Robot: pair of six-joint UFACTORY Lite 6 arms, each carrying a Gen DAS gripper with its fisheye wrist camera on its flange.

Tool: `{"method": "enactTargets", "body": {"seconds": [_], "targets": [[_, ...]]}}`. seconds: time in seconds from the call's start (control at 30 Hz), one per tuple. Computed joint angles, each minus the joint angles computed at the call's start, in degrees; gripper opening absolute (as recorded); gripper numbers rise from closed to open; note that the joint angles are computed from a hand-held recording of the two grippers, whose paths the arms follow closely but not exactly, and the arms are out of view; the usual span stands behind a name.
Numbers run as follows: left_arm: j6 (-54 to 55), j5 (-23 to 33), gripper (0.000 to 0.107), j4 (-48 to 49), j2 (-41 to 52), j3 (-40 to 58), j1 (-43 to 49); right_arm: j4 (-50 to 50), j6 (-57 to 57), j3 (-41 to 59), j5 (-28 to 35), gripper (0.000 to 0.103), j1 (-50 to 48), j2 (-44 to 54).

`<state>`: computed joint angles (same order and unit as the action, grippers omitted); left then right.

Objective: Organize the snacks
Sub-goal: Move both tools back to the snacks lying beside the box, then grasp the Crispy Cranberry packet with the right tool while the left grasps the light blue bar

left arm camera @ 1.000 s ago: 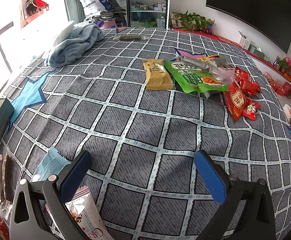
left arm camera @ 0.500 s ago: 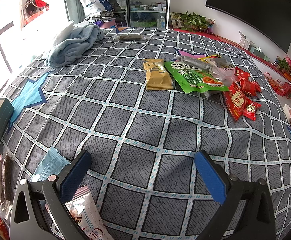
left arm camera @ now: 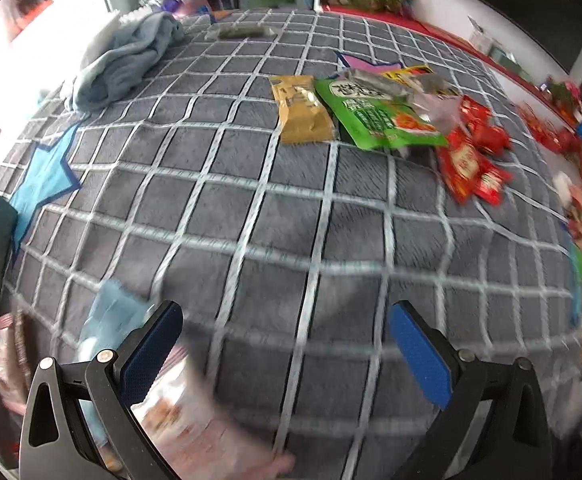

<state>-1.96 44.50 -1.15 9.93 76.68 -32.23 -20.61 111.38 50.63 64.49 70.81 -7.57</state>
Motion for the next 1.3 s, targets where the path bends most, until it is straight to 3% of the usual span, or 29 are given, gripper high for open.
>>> {"method": "enactTargets", "body": {"seconds": [0.13, 0.23, 0.4, 0.63, 0.93, 1.07, 1.3], "targets": [[10.8, 10.7, 0.103, -5.8, -9.1, 0.9, 7.9, 7.3, -13.3, 1.7, -0.6, 0.103, -5.4, -0.4], [18.9, 22.5, 0.103, -6.2, -12.6, 3.6, 18.1, 11.7, -17.4, 4.6, -1.8, 0.103, -7.1, -0.9], [28.7, 32.2, 0.103, -0.9, -15.4, 4.9, 33.7, 16.1, -21.9, 14.2, -6.3, 0.103, -6.2, 4.2], [36.0, 33.2, 0.103, 5.0, -14.5, 5.4, 44.9, 22.2, -33.7, 34.3, -5.9, 0.103, -6.4, 22.4], [40.1, 30.3, 0.103, 3.7, -5.0, 13.1, 35.9, 19.4, -36.4, 46.2, 3.2, 0.103, -15.0, 30.3], [42.2, 31.9, 0.103, 3.5, 0.6, 19.4, 34.6, 19.7, -42.2, 55.3, 6.7, 0.103, -19.4, 37.5], [43.3, 33.8, 0.103, 4.7, 9.8, 29.5, 36.1, 22.1, -55.2, 94.8, 22.2, 0.103, -24.8, 65.8]]}}
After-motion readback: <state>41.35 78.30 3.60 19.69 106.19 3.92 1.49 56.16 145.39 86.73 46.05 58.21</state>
